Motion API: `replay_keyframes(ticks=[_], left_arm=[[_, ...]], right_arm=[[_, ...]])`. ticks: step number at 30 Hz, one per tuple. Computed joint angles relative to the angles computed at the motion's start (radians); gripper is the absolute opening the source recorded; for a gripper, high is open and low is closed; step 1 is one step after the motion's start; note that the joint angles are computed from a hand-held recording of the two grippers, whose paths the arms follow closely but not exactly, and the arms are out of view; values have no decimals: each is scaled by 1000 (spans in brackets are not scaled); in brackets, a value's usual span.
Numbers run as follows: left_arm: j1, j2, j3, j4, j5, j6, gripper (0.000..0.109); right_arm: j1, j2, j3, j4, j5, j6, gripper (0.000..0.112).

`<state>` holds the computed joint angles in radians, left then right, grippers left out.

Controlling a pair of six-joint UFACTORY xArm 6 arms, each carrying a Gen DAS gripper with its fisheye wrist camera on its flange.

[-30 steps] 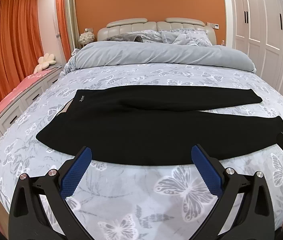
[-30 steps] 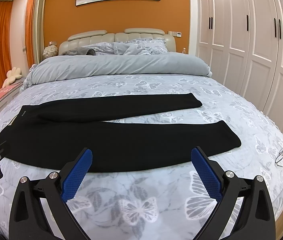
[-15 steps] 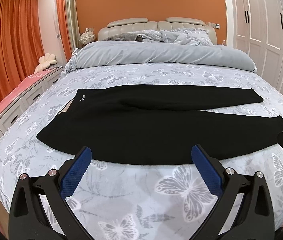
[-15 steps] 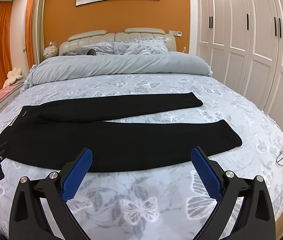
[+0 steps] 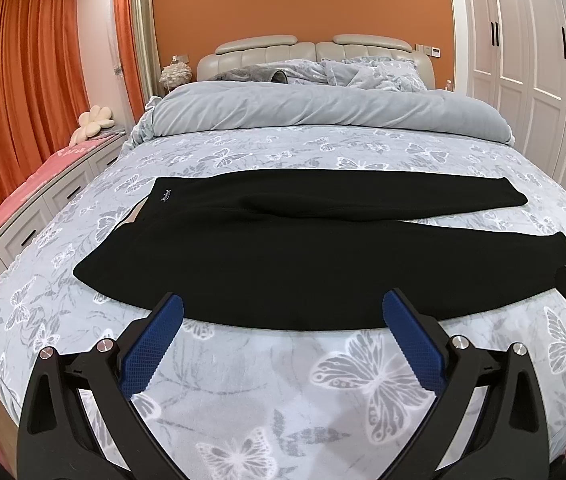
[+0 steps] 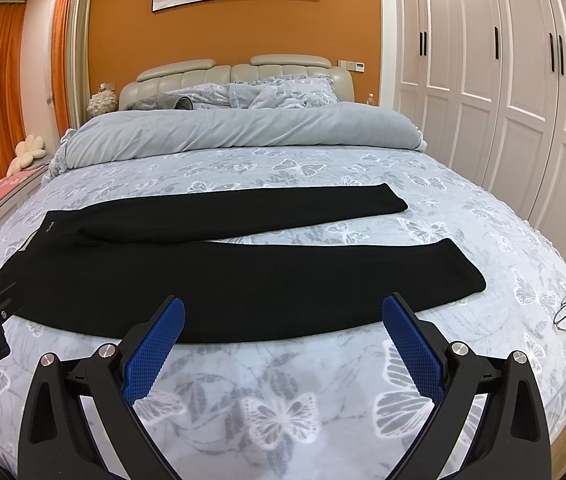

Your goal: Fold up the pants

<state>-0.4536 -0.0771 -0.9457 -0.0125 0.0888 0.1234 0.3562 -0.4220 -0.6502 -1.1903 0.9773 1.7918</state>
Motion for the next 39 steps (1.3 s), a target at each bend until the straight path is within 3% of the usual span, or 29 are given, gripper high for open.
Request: replay_keyframes(ticks=[39], left_arm=[[4, 3, 3, 23, -6, -23, 98]], right_arm=[[3, 12, -9, 2, -3, 4, 97]])
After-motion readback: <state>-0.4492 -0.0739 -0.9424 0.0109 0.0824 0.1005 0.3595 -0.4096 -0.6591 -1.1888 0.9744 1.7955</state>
